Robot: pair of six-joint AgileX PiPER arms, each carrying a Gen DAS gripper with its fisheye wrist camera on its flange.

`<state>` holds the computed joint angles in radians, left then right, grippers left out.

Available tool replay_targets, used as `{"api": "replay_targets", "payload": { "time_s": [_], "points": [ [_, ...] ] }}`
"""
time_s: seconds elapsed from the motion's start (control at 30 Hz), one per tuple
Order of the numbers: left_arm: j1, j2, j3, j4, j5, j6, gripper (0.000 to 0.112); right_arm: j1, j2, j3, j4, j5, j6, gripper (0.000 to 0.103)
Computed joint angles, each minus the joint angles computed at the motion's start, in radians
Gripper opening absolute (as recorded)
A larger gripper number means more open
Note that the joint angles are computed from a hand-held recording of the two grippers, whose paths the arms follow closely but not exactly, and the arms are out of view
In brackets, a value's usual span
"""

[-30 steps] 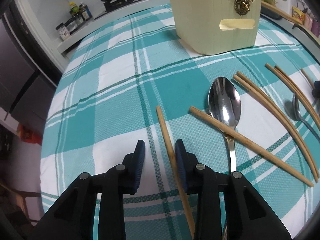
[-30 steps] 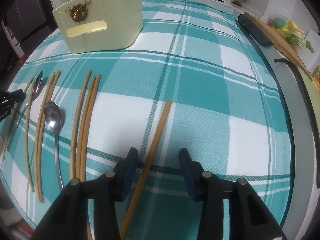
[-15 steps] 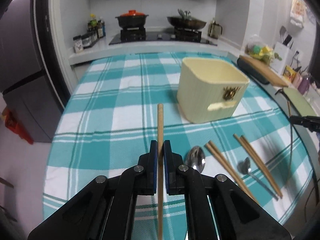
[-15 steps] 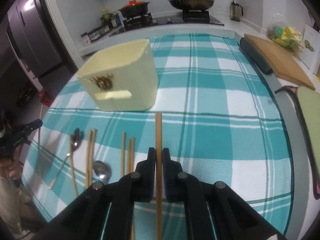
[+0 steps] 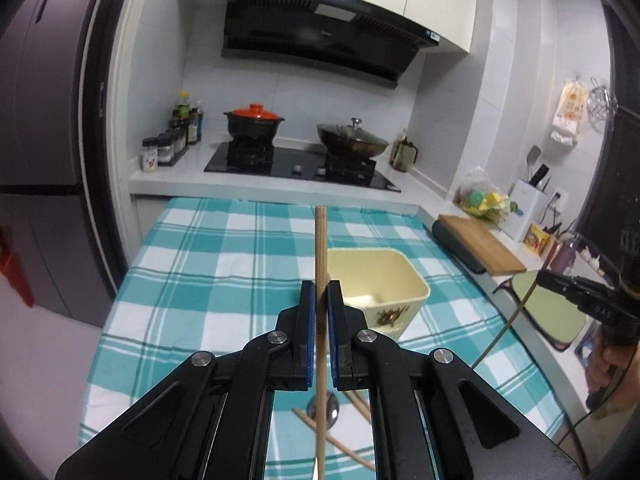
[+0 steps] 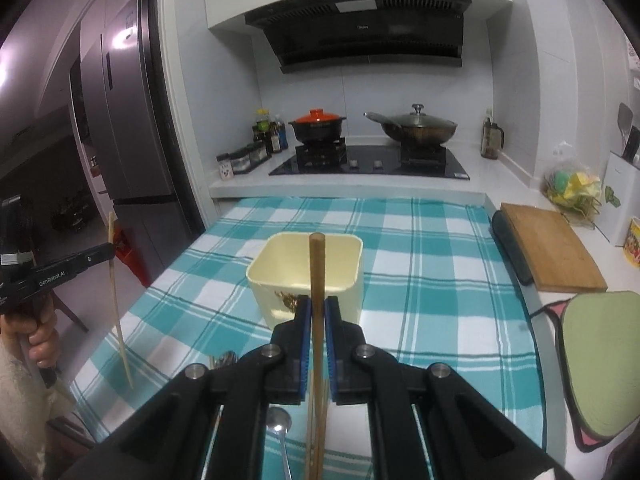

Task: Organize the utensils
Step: 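Carry both chopsticks over the cream holder and open both tools to drop them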

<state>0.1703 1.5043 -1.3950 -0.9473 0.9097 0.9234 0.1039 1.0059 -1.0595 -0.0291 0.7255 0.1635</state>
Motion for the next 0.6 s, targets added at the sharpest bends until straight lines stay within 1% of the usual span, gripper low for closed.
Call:
{"api": "replay_targets", "payload": {
  "time_s": [0.13, 0.2, 0.23, 0.3, 0.33, 0.43, 0.5, 0.57, 0.6],
  "points": [
    [-0.087, 0.08, -0.188, 0.053, -0.043, -0.148, 0.004, 0.006, 0.12, -0.146, 0.014, -0.016, -0.018, 0.007],
    [-0.14, 0.146, -0.319, 0.105, -0.068, -0.245, 0.004, -0.007, 0.188, -0.233, 0.045, -0.022, -0.051, 0.007],
    [-0.175, 0.192, -0.404, 0.145, -0.083, -0.307, 0.004, -0.01, 0.219, -0.277, 0.056, -0.025, -0.066, 0.007],
    [-0.226, 0.263, -0.526, 0.214, -0.109, -0.398, 0.004, -0.015, 0.291, -0.368, 0.064, -0.035, -0.095, 0.007],
    [-0.26, 0.318, -0.616, 0.265, -0.119, -0.465, 0.004, -0.021, 0.325, -0.409, 0.071, -0.04, -0.111, 0.007],
    [-0.331, 0.45, -0.816, 0.383, -0.135, -0.6, 0.004, -0.048, 0.426, -0.516, 0.119, -0.053, -0.17, 0.007],
    [-0.379, 0.541, -0.937, 0.469, -0.137, -0.684, 0.004, -0.055, 0.482, -0.566, 0.114, -0.062, -0.185, 0.007],
    [-0.416, 0.654, -1.086, 0.541, -0.096, -0.768, 0.004, -0.071, 0.553, -0.623, 0.131, -0.042, -0.211, 0.007],
    [-0.429, 0.698, -1.143, 0.57, -0.073, -0.797, 0.004, -0.082, 0.59, -0.657, 0.141, -0.019, -0.215, 0.007]
  ]
}}
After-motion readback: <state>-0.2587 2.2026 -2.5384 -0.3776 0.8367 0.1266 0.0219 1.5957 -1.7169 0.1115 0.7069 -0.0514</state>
